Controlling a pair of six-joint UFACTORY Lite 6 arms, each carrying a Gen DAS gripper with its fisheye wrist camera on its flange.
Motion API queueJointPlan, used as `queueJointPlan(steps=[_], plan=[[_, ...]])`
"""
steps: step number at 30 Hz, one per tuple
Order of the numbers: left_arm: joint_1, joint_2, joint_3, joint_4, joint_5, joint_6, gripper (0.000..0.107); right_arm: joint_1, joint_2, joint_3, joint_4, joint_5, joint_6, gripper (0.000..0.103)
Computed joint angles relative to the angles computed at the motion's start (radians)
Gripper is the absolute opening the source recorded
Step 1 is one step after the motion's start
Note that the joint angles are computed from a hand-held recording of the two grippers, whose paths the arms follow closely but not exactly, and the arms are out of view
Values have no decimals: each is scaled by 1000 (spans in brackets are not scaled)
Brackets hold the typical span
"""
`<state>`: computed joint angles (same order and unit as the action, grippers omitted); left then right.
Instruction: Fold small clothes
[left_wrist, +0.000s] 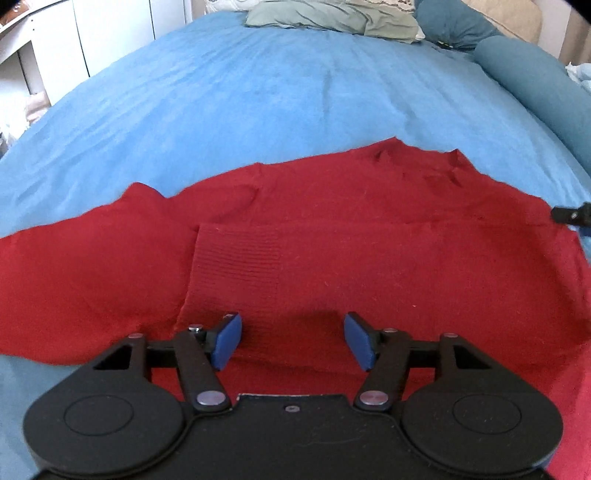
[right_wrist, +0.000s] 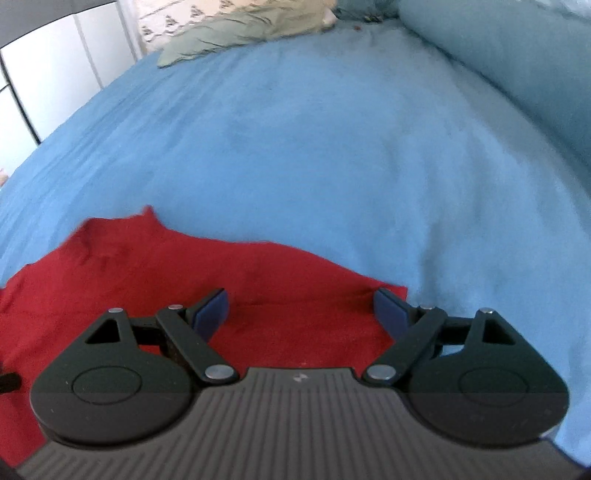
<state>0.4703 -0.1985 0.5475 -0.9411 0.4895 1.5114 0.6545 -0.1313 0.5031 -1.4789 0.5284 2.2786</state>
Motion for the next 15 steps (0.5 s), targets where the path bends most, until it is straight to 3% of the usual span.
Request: queueJointPlan(steps=[5, 9, 12, 14, 15], plan=[[235, -128, 99, 156, 279, -90, 67, 299, -82, 202, 379, 296, -339, 103], [469, -69, 308, 222, 472, -73, 68, 486, 24, 484, 580, 495, -409, 103], [599, 91, 523, 232, 541, -70, 81, 591, 175, 695, 636, 608, -384, 103], [651, 200, 646, 237, 529, -96, 103, 636, 296, 834, 651, 635, -359, 103], [679, 270, 715, 228, 525, -105, 103, 648, 340, 886, 662, 639, -357, 103]])
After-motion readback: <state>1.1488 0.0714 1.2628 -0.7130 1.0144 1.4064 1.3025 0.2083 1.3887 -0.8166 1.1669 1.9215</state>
